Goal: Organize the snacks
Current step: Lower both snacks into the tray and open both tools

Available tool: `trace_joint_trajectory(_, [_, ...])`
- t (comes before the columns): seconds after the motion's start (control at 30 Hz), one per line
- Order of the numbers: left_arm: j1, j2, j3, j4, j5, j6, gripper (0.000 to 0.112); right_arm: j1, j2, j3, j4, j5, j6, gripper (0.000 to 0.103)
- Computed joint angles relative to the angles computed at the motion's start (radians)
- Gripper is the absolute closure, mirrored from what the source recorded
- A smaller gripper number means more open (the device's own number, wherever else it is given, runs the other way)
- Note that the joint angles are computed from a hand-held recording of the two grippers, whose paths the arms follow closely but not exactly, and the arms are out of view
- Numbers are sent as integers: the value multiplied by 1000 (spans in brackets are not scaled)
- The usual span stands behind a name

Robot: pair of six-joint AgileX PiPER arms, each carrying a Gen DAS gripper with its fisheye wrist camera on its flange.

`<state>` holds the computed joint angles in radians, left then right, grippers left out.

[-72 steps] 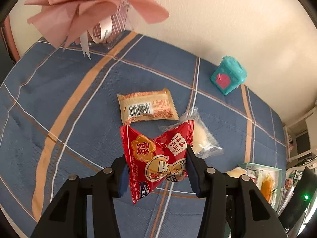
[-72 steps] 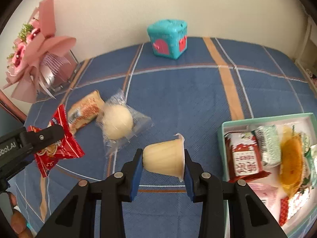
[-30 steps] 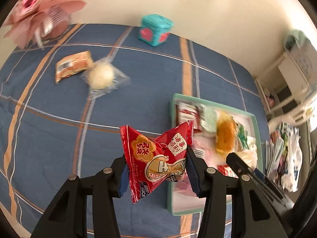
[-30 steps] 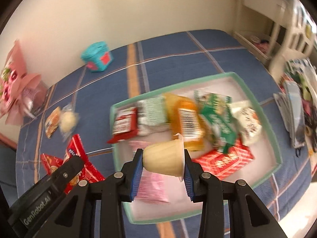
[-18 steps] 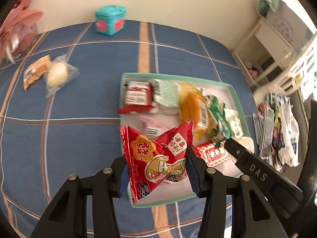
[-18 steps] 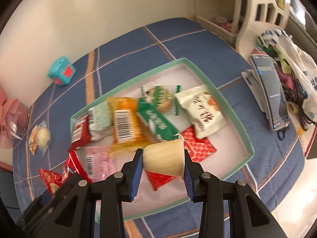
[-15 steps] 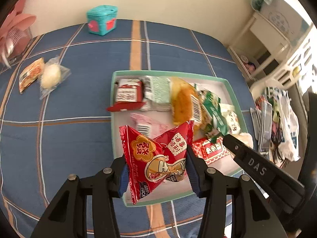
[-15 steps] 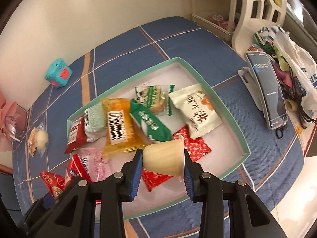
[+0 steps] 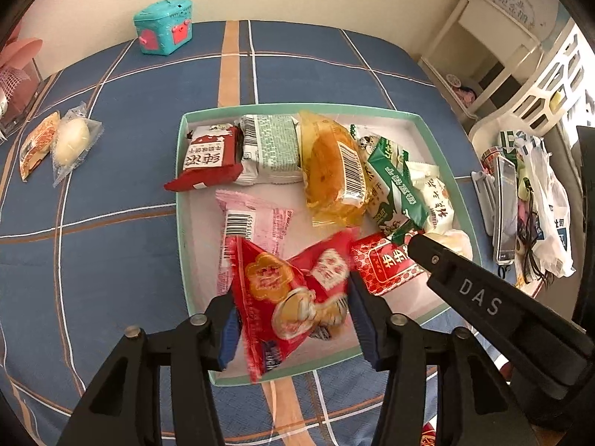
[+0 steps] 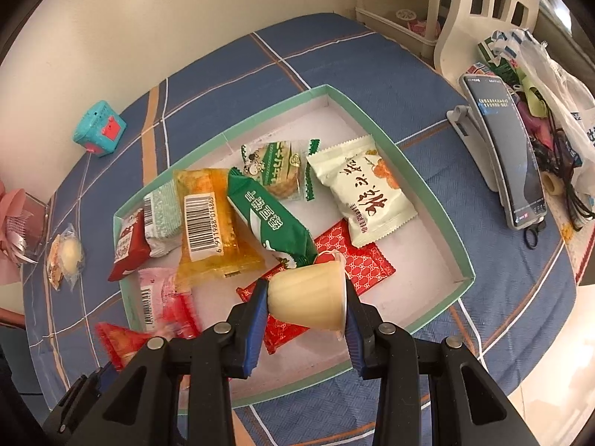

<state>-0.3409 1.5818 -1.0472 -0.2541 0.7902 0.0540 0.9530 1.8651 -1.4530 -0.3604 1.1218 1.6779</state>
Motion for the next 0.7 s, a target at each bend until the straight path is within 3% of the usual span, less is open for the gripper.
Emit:
trace_joint_trajectory(0.2, [-4,-2,-16,17,13,-13,50,-2,1,-8,6,-2,-8,60])
trace_joint_trajectory(0.27, [1,-3,-24,33,24,-29,50,2,3,-21,-2,11,-8,48])
trace_joint_trajectory(0.33, [13,-4,-29,42,34,-37,50,9,9,-42,-13,32,-8,45])
trace_joint_trajectory(0.7, [268,28,-70,24,75,-22,50,26,91,-191,-15,87,-80,43])
